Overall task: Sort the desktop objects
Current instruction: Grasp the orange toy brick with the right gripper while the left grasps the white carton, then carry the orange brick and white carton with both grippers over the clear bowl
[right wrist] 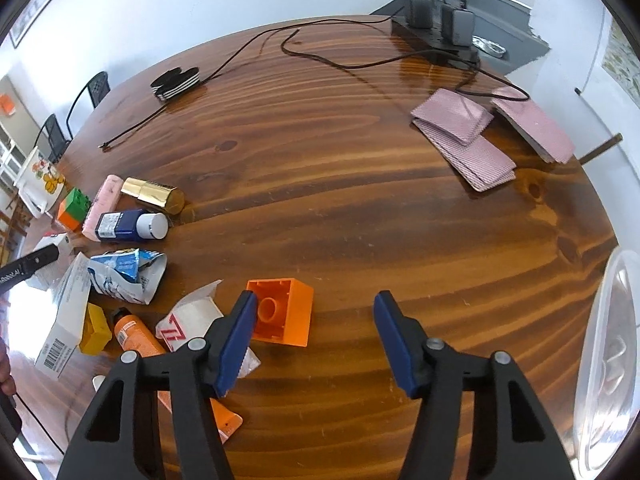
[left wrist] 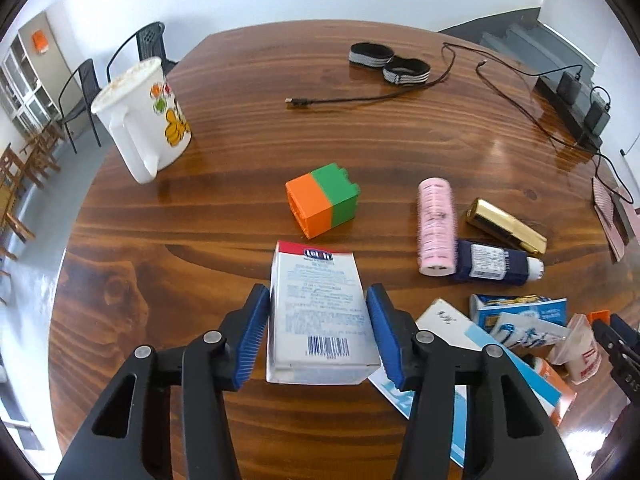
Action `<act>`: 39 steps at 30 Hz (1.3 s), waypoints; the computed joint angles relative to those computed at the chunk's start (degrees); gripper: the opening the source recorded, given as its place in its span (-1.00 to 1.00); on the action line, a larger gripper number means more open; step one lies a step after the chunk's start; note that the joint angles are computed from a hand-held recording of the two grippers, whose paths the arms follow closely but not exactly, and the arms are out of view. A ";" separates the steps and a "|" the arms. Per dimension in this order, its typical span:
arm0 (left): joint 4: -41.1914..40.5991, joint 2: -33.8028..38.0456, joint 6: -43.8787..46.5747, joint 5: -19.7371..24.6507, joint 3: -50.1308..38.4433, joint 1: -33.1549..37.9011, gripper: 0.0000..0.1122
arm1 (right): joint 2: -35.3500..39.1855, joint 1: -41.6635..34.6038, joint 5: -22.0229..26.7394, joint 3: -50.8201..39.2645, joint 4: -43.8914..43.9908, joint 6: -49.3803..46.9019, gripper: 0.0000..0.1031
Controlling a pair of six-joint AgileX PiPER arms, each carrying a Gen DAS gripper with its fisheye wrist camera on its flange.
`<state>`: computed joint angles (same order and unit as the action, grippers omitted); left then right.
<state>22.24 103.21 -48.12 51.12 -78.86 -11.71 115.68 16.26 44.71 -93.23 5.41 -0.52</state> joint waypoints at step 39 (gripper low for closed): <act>-15.10 0.28 10.01 -6.70 5.13 9.13 0.39 | -3.32 0.61 -1.08 5.24 -0.03 1.51 -0.50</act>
